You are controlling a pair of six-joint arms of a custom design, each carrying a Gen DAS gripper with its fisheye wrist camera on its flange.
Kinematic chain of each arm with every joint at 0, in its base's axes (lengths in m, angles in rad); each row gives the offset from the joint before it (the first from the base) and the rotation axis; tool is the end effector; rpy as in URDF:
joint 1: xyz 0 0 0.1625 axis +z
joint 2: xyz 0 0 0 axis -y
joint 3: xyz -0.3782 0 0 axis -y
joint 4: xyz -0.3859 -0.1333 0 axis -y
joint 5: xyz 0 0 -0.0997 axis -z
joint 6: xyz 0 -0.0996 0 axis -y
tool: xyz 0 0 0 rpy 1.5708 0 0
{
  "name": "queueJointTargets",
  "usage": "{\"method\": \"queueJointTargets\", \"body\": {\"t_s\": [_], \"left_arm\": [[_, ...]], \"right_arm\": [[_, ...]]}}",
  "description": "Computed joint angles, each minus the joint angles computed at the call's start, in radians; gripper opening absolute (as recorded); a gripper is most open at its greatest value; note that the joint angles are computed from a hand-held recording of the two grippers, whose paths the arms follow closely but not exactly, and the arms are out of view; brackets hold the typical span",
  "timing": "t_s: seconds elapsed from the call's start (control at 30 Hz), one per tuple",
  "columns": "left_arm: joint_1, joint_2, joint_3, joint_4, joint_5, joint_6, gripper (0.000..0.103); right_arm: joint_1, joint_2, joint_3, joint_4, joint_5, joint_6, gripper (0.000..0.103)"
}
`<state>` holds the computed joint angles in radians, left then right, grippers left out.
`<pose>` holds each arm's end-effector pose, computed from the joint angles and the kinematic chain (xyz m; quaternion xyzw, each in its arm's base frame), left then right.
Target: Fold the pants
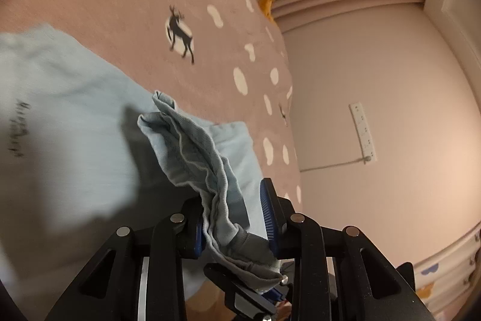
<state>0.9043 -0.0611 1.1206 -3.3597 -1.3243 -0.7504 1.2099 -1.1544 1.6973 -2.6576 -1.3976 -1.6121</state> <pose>-0.3120 -0.6516 -0.1565 0.0827 -0.9245 0.3435 0.1431 -0.0780 -0.6327 0.2767 0.5808 -0.7643 0.2171 0.1773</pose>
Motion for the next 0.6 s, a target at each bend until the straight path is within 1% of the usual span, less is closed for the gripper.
{"method": "queueJointTargets", "body": {"t_s": [0.07, 0.1, 0.2, 0.23, 0.27, 0.3, 0.33, 0.37, 0.4, 0.43, 0.47, 0.5, 0.53, 0.57, 0.6], "left_arm": [[-0.019, -0.029, 0.052, -0.009, 0.061, 0.017, 0.030], [-0.035, -0.053, 0.088, 0.016, 0.125, 0.020, 0.030], [-0.054, -0.081, 0.128, 0.135, 0.252, -0.028, 0.030], [-0.059, -0.089, 0.145, 0.156, 0.284, -0.043, 0.030], [-0.065, -0.097, 0.161, 0.186, 0.321, -0.071, 0.030], [-0.073, -0.117, 0.190, 0.255, 0.384, -0.136, 0.030], [-0.072, -0.128, 0.208, 0.282, 0.410, -0.167, 0.030], [-0.068, -0.138, 0.232, 0.267, 0.408, -0.182, 0.030], [-0.068, -0.137, 0.237, 0.250, 0.413, -0.191, 0.030], [-0.077, -0.144, 0.243, 0.265, 0.444, -0.209, 0.030], [-0.079, -0.151, 0.250, 0.267, 0.460, -0.200, 0.030], [-0.088, -0.154, 0.247, 0.271, 0.481, -0.182, 0.030], [-0.094, -0.150, 0.237, 0.252, 0.481, -0.153, 0.030], [-0.096, -0.146, 0.231, 0.232, 0.473, -0.132, 0.030], [-0.101, -0.130, 0.200, 0.211, 0.456, -0.093, 0.030]], "right_arm": [[-0.001, -0.016, 0.013, 0.026, 0.015, -0.024, 0.010], [0.001, -0.020, 0.015, 0.041, 0.008, -0.026, 0.010], [0.012, -0.010, 0.010, 0.094, -0.053, -0.032, 0.013], [0.013, -0.006, 0.012, 0.109, -0.083, -0.041, 0.022], [0.011, -0.006, 0.018, 0.122, -0.107, -0.053, 0.027], [0.012, -0.004, 0.018, 0.136, -0.129, -0.060, 0.041], [0.017, 0.000, 0.011, 0.165, -0.176, -0.066, 0.048], [0.017, -0.002, 0.006, 0.187, -0.201, -0.066, 0.047], [0.015, -0.007, -0.002, 0.214, -0.206, -0.068, 0.047], [0.015, -0.014, -0.022, 0.258, -0.211, -0.064, 0.046], [0.016, -0.018, -0.046, 0.299, -0.210, -0.049, 0.046], [0.015, -0.020, -0.092, 0.364, -0.193, -0.011, 0.047], [0.013, -0.017, -0.127, 0.404, -0.176, 0.023, 0.047], [0.013, -0.007, -0.178, 0.447, -0.155, 0.075, 0.047], [0.012, 0.008, -0.223, 0.476, -0.139, 0.123, 0.047]]}}
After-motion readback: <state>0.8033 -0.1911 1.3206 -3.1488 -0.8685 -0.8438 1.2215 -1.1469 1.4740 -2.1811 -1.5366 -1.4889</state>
